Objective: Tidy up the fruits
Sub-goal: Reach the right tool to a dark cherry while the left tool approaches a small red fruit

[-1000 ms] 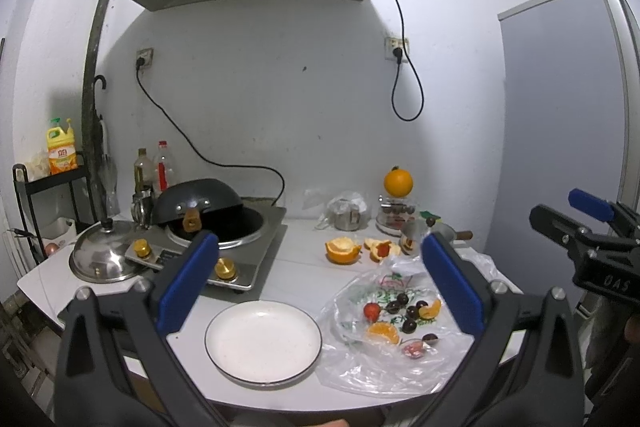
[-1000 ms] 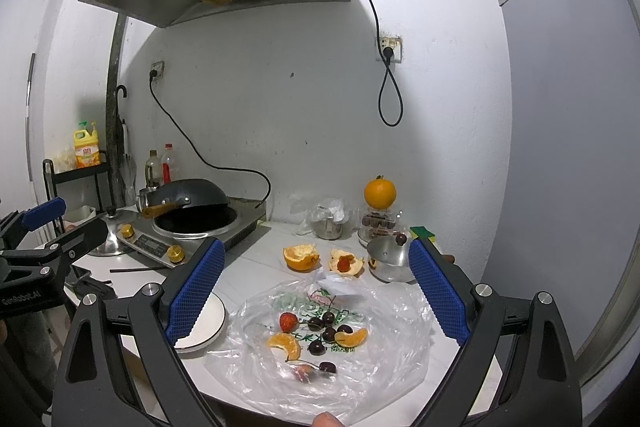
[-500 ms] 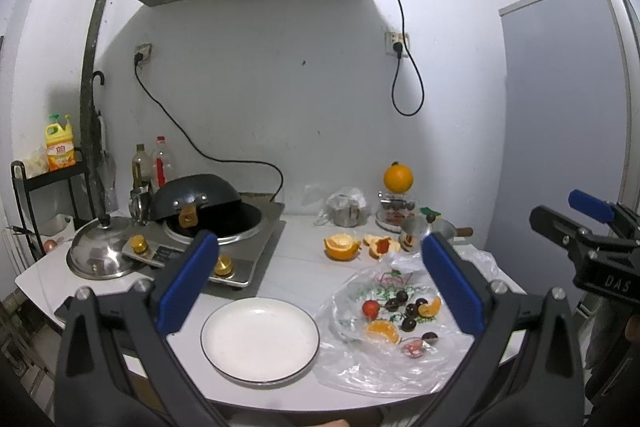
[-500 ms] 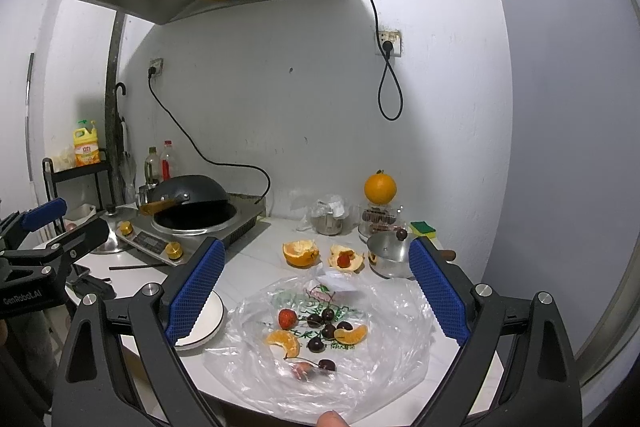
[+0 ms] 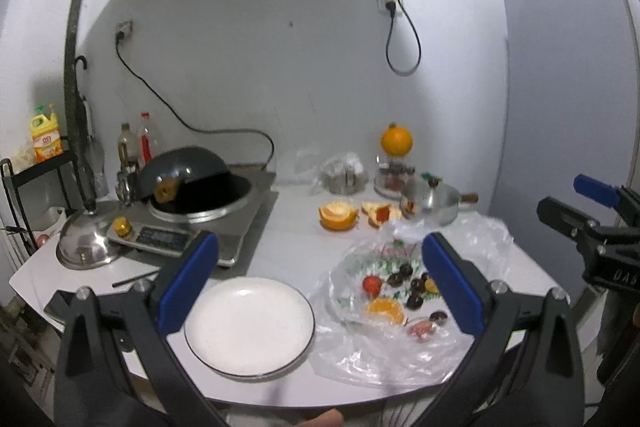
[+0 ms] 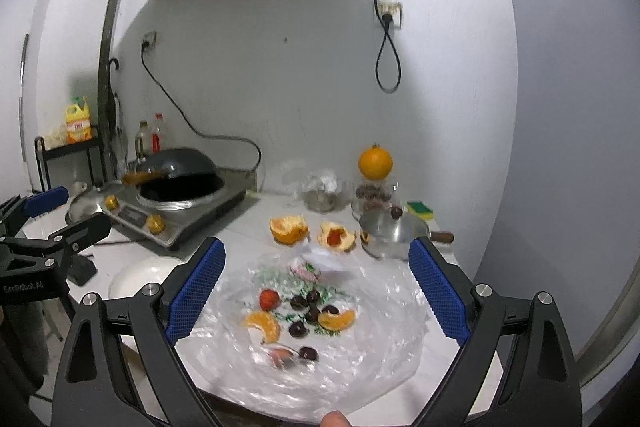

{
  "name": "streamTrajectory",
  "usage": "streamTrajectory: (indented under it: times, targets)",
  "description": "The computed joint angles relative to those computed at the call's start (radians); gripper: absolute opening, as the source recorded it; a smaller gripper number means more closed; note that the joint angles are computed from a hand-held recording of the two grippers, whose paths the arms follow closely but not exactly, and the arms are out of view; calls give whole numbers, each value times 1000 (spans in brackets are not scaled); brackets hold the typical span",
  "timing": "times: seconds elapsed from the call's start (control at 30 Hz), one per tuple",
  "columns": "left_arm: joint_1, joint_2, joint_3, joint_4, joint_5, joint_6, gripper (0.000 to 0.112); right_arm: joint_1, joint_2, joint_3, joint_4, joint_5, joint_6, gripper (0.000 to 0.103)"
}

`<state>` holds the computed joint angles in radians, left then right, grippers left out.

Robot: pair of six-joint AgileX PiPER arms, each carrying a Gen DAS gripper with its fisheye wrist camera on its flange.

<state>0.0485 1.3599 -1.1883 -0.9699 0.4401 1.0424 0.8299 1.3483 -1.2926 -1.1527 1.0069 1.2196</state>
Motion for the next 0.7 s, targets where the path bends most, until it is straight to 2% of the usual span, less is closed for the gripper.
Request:
streamTrajectory:
  times: [0.27,0.33,0.47,0.53,0.6,0.7]
  targets:
    - [-104,115,-24,176,-69,-129,102,-191,10,80,167,-191,-121,94]
    - [-126,141,-35,216,-81,-162,102,-240,27,86,230,-237,-182,81]
    - [-163,193,-59,303,-90,-237,102,-324,53,110,344,-324,-288,70]
    - [-184,222,-73,367,-94,-291,102,-366,74,117,419,-367,-355,57]
    - [-200,246,-86,413,-98,-333,102,-409,107,115,511,-411,-441,50]
    - [-217,283,-108,470,-97,-388,102,-449,158,105,609,-455,-541,48]
